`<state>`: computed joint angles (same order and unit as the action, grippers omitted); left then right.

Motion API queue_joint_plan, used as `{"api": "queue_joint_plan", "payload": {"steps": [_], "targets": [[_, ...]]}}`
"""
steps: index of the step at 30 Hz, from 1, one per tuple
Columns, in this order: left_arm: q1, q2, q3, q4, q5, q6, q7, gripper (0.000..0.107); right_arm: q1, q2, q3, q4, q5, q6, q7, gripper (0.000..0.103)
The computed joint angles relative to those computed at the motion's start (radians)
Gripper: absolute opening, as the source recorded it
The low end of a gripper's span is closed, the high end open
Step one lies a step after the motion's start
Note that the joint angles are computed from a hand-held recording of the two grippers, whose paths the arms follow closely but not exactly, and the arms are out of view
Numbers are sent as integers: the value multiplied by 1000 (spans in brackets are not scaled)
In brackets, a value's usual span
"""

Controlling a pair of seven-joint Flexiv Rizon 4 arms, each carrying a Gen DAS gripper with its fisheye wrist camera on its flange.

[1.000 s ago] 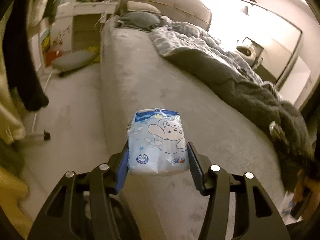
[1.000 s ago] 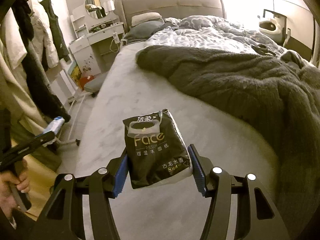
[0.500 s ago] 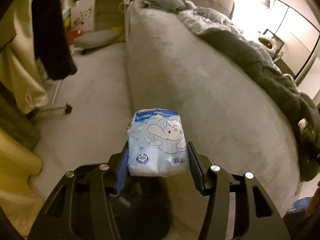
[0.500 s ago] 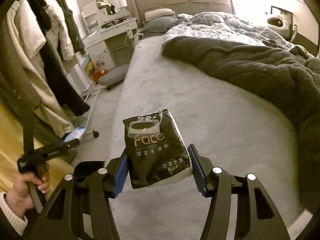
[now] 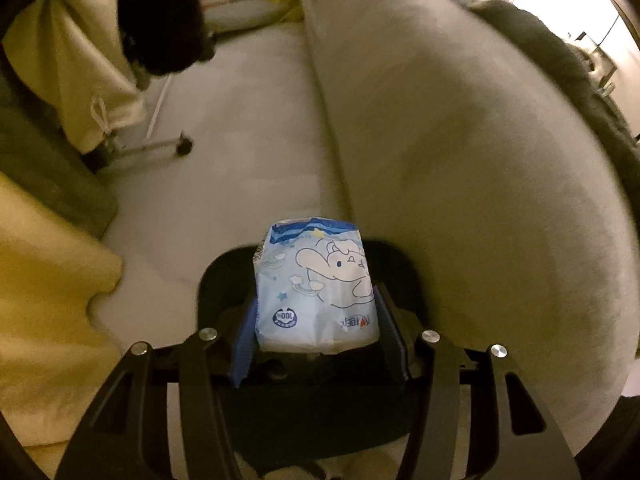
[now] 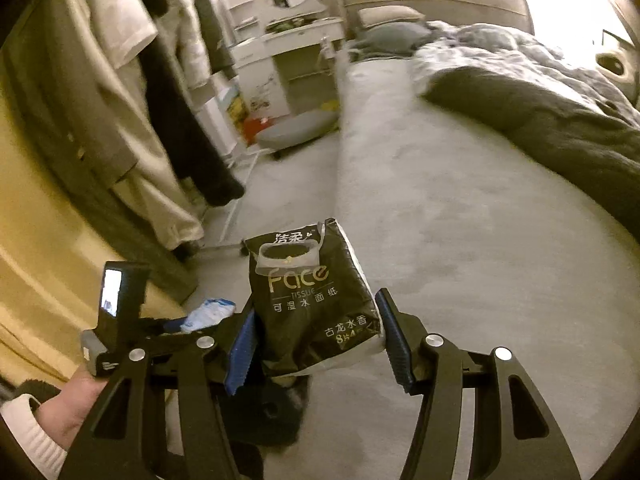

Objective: Collect trash
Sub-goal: 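Carry the diaper pack in the left tool and tissue pack in the right tool over the bin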

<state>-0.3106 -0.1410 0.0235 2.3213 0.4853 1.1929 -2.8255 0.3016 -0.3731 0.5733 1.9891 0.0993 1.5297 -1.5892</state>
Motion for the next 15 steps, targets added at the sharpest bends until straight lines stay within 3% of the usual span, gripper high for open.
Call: {"api": "queue_joint_plan", "payload": {"steps": [4, 11, 15], "targets": [[24, 2, -2, 62, -69, 26, 57, 58, 49, -29, -10, -23, -27, -15, 10, 58], [51, 26, 11, 151, -128, 107, 128, 78, 135, -76, -47, -60, -80, -60, 44, 58], [51, 71, 25, 171, -61, 88, 98, 79, 192, -109, -86, -82, -117, -94, 78, 58]]}}
